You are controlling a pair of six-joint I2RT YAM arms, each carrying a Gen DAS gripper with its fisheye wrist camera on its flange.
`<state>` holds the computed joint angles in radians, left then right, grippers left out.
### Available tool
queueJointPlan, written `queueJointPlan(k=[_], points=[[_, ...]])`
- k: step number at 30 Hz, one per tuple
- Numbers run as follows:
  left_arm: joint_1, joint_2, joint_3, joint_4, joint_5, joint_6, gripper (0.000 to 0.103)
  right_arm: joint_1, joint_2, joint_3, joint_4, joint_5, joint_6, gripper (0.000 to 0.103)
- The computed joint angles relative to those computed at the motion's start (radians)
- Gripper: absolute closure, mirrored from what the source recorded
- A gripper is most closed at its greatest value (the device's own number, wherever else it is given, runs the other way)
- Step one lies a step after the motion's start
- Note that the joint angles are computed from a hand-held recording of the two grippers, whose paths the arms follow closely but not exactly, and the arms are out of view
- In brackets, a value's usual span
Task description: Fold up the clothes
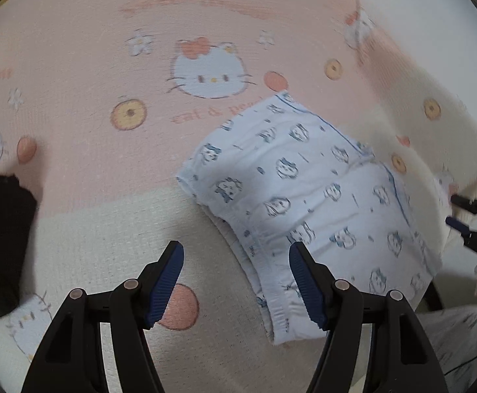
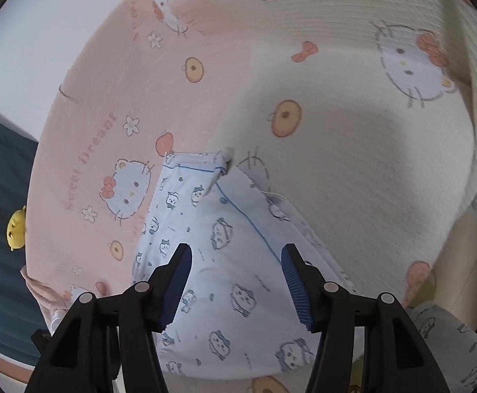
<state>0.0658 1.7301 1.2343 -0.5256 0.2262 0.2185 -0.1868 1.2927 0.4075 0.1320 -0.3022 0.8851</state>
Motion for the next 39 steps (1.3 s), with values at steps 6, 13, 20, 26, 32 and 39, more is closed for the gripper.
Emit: queueJointPlan(k=[6, 13, 20, 26, 32, 39], points=[[-0.064, 0.002, -0.042, 0.006, -0.052, 0.05, 0.038, -0.033, -0.098, -0.187, 0.129, -0.048, 0.104, 0.047], [-0.106, -0.022, -0.106, 0.035, -0.085, 0.1, 0.038, -0.024, -0.119, -0.32, 0.271, -0.025, 0.201, 0.047], [-0.14, -0.06, -0.149, 0.027, -0.124, 0.169, 0.038, -0.058, -0.01, -0.373, 0.436, -0.063, 0.275, 0.047], [-0.187, -0.061, -0.195, 0.058, -0.173, 0.214, 0.038, -0.043, 0.006, -0.363, 0.405, -0.047, 0.242, 0.047], [-0.24, -0.077, -0.261, 0.122, -0.233, 0.282, 0.038, 0.025, -0.103, -0.294, 0.134, 0.061, 0.118, 0.047], [-0.288, -0.12, -0.334, 0.196, -0.265, 0.374, 0.038, 0.183, -0.177, -0.194, -0.119, 0.276, -0.089, 0.047]])
